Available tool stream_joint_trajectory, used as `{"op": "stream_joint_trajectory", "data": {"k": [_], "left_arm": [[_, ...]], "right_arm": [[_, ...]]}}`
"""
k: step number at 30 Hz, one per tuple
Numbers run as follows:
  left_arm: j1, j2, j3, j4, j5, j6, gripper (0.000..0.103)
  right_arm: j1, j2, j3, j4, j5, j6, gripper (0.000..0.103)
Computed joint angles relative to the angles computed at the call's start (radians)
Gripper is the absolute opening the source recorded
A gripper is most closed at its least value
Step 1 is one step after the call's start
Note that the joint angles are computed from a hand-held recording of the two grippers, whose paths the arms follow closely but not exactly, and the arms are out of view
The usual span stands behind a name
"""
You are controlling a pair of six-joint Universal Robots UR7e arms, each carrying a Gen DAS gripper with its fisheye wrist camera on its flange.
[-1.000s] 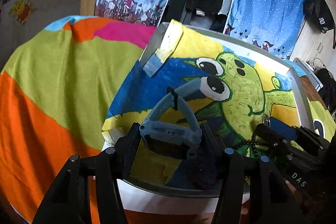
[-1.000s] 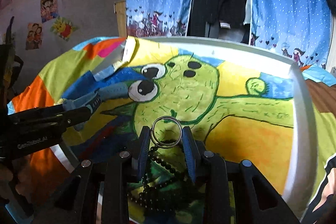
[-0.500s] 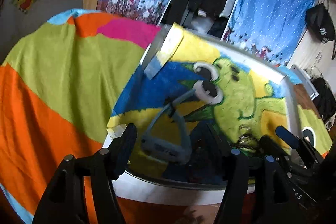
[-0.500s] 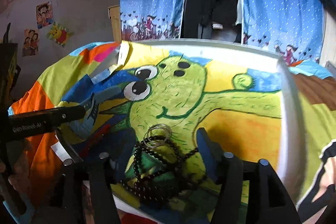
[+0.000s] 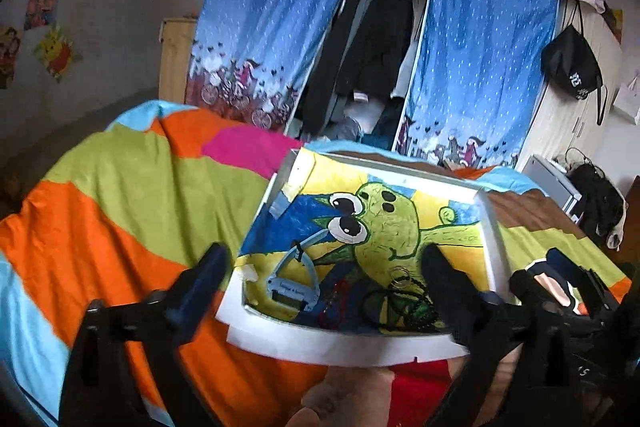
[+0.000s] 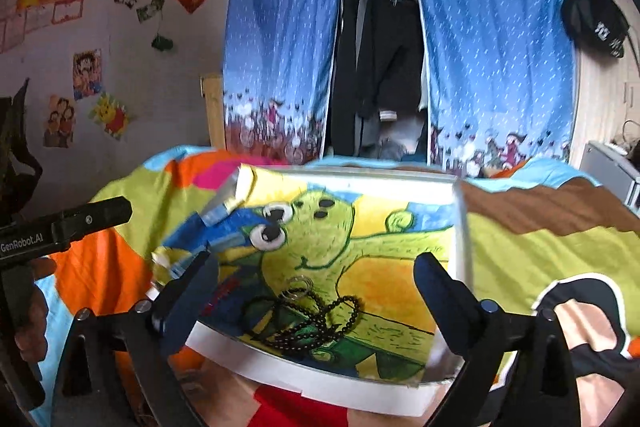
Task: Organize jewelry
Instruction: 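Lower the rings into the tray with the right tool while the left tool drops the watch there, then withdraw both tools from the tray toward the remaining jewelry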
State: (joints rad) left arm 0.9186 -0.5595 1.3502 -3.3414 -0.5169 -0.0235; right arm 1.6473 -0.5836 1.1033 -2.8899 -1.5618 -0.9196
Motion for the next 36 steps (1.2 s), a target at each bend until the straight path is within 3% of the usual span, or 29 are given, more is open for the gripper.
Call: {"op": "stream_joint_trajectory", "data": {"k": [11, 18, 25, 29, 33, 36], "left_arm": [[-0.130, -0.032, 0.179, -0.353, 0.109, 0.204, 0.102], [-0.209, -0.054, 0.291, -0.475, 0.194, 0.255, 0.102], [-0.261, -0.065, 0.400, -0.501, 0.262, 0.198, 0.102], [-0.288, -0.102, 0.513, -0.408, 0.282, 0.039, 0.102], [-0.311, -0.111, 0.594, -0.385, 0.298, -0.038, 0.102], [-0.324, -0.133, 0.660, -0.285, 0.308, -0.166, 0.102]], "right_arm": [[-0.009, -0.228, 0.340, -0.178, 0.148, -0.020, 0.103], [-0.029, -0.343, 0.513, -0.266, 0.214, -0.009, 0.103], [-0.052, -0.419, 0.667, -0.346, 0.230, 0.029, 0.103], [-0.070, -0.451, 0.747, -0.395, 0.220, -0.001, 0.103], [-0.086, -0.464, 0.813, -0.458, 0.187, -0.037, 0.103], [-0.097, -0.472, 0.853, -0.483, 0.168, -0.072, 0.103]]}}
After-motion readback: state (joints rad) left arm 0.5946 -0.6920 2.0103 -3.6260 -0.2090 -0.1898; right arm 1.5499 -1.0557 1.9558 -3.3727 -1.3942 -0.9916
